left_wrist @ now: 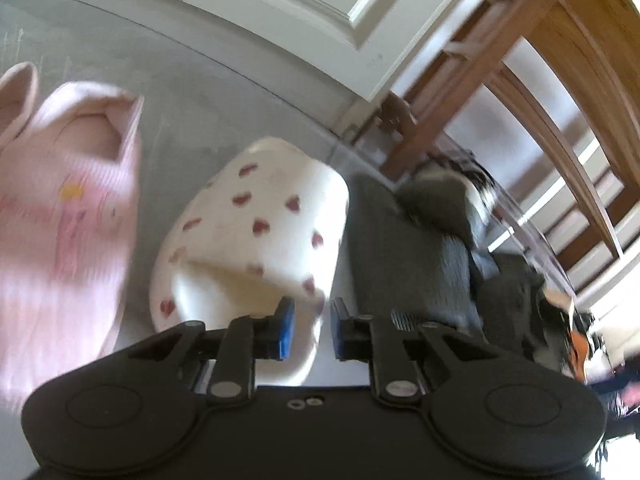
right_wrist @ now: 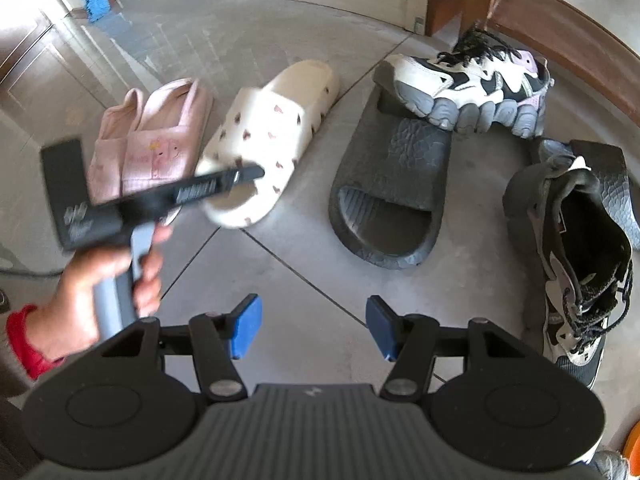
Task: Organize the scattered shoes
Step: 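Carry the white slide and set it beside the pink slippers, open left gripper, then swing the left gripper back toward the shoe pile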
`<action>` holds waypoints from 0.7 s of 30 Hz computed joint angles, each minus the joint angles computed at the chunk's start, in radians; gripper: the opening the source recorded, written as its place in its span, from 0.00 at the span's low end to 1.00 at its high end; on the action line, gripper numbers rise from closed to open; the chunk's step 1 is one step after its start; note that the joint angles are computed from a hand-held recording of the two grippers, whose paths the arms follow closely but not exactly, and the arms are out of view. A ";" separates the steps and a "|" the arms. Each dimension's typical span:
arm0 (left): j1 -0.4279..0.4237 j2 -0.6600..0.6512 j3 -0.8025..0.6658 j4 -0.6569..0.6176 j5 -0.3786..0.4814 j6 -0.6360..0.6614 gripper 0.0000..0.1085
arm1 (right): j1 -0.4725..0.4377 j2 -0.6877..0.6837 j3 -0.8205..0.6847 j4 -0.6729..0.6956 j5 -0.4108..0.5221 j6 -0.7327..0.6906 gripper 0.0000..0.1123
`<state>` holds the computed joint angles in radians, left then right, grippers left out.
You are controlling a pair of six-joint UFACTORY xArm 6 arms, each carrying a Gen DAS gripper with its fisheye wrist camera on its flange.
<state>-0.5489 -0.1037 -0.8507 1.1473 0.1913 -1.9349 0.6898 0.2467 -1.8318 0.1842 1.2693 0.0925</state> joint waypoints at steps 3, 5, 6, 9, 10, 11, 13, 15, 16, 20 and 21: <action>-0.025 -0.033 0.033 -0.056 0.009 0.056 0.14 | -0.006 -0.014 0.013 -0.003 0.009 0.003 0.55; -0.034 -0.035 0.036 -0.103 -0.006 0.117 0.14 | -0.013 -0.023 0.018 -0.008 0.015 0.012 0.55; -0.037 -0.033 0.035 -0.130 -0.017 0.155 0.14 | -0.019 -0.029 0.020 -0.014 0.013 0.020 0.55; -0.047 -0.016 0.024 -0.241 -0.066 0.314 0.22 | -0.035 -0.048 0.025 -0.043 -0.006 0.046 0.55; -0.053 -0.008 0.014 -0.266 -0.076 0.356 0.25 | -0.044 -0.055 0.025 -0.060 -0.019 0.060 0.55; -0.063 0.000 -0.004 -0.262 -0.069 0.370 0.25 | -0.050 -0.060 0.026 -0.071 -0.031 0.067 0.55; -0.080 0.029 -0.040 -0.319 -0.080 0.474 0.26 | -0.081 -0.091 0.044 -0.127 -0.089 0.110 0.55; -0.105 0.068 -0.089 -0.384 -0.082 0.585 0.27 | -0.116 -0.124 0.071 -0.173 -0.128 0.167 0.55; -0.116 0.082 -0.101 -0.430 -0.091 0.643 0.28 | -0.139 -0.144 0.091 -0.192 -0.145 0.206 0.55; -0.180 0.163 -0.190 -0.655 -0.102 0.930 0.30 | -0.215 -0.233 0.176 -0.244 -0.166 0.328 0.55; -0.194 0.184 -0.216 -0.678 -0.099 0.969 0.31 | -0.230 -0.252 0.192 -0.243 -0.165 0.345 0.55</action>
